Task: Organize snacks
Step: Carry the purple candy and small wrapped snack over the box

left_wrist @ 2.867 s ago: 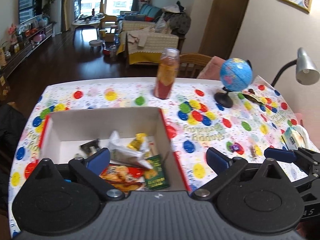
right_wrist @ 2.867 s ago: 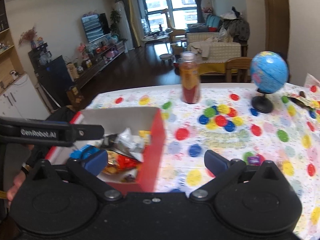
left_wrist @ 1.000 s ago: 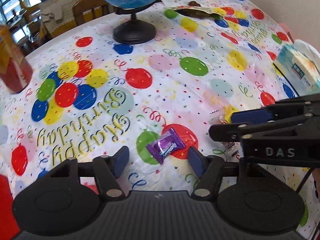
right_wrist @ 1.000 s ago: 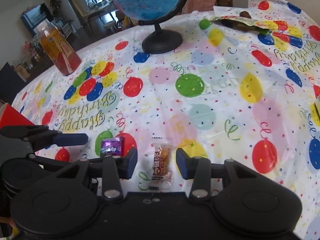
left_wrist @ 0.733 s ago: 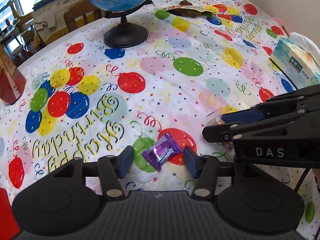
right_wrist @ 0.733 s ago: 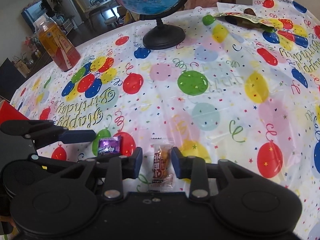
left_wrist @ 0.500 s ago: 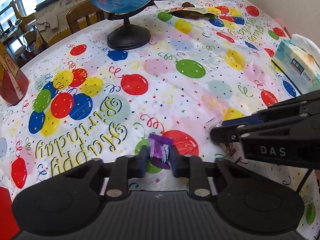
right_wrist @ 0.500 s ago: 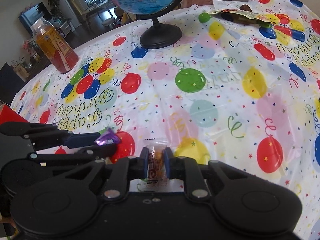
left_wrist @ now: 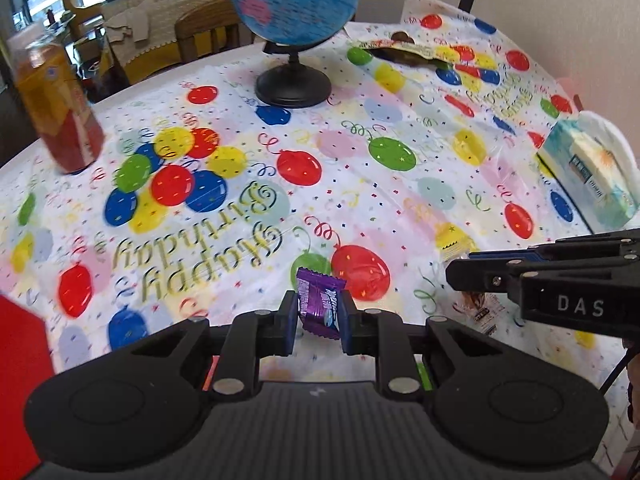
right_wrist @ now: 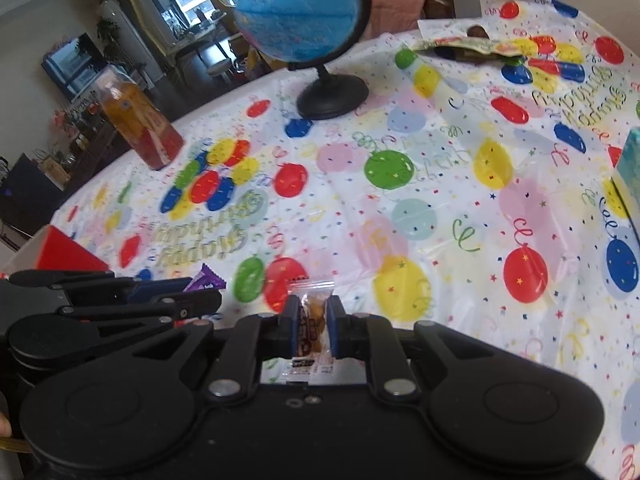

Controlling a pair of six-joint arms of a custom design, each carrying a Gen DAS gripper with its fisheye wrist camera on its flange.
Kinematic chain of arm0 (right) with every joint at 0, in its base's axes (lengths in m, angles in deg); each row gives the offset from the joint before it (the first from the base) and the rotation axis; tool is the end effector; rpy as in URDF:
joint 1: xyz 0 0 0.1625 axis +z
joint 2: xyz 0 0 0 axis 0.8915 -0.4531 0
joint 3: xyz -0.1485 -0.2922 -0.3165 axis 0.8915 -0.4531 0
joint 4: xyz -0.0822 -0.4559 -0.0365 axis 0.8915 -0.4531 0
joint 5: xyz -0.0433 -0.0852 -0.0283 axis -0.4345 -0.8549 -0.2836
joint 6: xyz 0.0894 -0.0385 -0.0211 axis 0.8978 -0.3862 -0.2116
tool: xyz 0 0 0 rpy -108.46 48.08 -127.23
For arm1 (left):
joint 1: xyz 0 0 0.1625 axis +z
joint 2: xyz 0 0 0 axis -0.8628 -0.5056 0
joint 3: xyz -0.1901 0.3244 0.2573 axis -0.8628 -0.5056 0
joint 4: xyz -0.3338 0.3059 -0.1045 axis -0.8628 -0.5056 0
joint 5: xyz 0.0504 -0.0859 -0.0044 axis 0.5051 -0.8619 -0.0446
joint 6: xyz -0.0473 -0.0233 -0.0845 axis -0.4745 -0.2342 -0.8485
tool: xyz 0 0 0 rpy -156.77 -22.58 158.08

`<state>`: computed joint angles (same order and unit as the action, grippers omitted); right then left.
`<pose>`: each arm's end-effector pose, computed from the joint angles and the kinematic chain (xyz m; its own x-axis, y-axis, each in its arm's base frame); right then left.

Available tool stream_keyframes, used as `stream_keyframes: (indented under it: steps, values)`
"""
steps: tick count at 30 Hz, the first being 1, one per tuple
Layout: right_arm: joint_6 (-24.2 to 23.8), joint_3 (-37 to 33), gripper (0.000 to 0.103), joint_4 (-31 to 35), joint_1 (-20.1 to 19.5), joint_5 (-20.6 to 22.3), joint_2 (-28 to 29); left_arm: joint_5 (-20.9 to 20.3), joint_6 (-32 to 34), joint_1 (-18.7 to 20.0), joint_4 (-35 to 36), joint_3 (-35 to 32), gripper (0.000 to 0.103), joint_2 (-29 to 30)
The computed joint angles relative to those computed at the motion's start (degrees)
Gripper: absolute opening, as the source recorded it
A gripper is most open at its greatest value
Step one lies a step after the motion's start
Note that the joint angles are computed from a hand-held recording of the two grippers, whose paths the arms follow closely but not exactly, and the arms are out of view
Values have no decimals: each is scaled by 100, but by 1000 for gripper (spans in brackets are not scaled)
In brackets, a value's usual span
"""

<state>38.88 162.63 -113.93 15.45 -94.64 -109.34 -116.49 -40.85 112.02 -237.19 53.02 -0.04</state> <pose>-0.0109 -0.5731 0.2004 -0.8931 0.1521 0.4234 -0.1467 0.7913 -0.5935 -0.2569 -0.6375 -0.0608 -0.6272 0.5689 -0.5319 0.6935 0.7188 -0.0491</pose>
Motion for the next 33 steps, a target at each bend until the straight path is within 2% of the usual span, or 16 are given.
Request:
stream_keyframes:
  steps: [10,17,25,33]
  values:
    - [8,491,12,-167,464,13,-410,179,-545,-243,-142,807,20,-861]
    - [76,712,12,-340,864,-62,-462,347,-751,-361,-306,1357,20,-1473]
    - [78,744,12,-513,1478,-223,-222,454,-956,-365,-410,1961,20,-2308]
    - [104,470,12,-529,2037,-327,278,611,-985,-187,-421,2354,20,-3120]
